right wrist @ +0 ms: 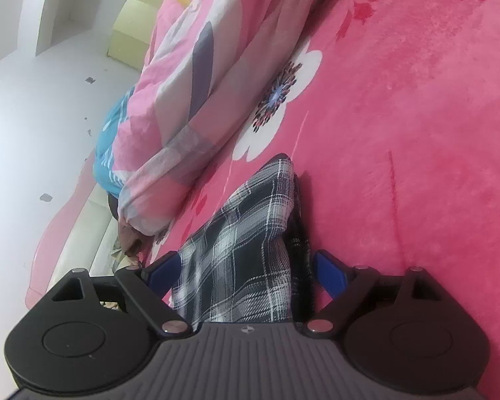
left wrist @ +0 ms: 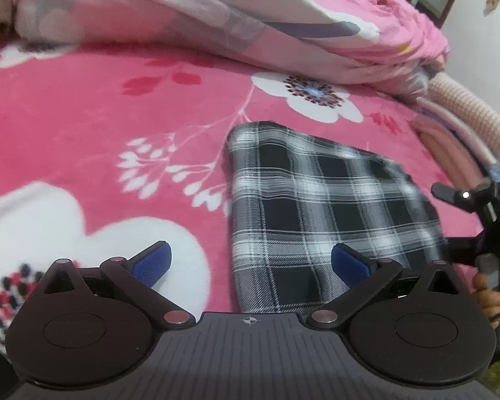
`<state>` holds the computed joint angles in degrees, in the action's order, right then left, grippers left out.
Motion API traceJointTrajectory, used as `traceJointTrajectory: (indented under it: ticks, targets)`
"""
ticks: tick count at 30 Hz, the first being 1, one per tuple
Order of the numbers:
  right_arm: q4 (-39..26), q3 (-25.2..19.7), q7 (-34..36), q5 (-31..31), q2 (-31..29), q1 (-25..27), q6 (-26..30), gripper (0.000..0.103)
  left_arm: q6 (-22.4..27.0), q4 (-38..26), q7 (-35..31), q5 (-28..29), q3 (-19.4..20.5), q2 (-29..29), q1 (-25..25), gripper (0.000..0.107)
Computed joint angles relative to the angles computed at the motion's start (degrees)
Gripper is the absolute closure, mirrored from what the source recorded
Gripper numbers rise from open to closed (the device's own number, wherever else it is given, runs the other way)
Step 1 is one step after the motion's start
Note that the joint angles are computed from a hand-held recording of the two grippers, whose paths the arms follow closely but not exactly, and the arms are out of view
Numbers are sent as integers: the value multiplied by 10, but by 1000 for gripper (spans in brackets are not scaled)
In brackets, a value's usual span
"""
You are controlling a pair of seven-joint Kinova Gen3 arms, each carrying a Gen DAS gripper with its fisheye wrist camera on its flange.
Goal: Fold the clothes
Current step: 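Pinch the edge of the folded plaid garment with the right gripper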
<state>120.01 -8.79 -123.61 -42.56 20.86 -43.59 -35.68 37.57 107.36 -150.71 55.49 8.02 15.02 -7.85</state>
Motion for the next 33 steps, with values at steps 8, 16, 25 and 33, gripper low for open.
traceJointTrajectory:
  ticks: [8, 16, 25, 33]
  targets:
    - [-2, -13, -60, 76, 2, 38, 19, 5, 36, -32, -18, 12, 17, 46, -17, 5]
    - [-31, -7, -82, 140, 14, 64, 57, 0, 96, -79, -58, 49, 33, 102, -35, 6]
    - [-42, -12, -124, 209, 32, 89, 46, 0, 75, -101, -68, 34, 48, 122, -19, 10]
    - [-12, -18, -113, 229, 14, 76, 41, 5, 144, -110, -66, 54, 44, 141, -57, 25]
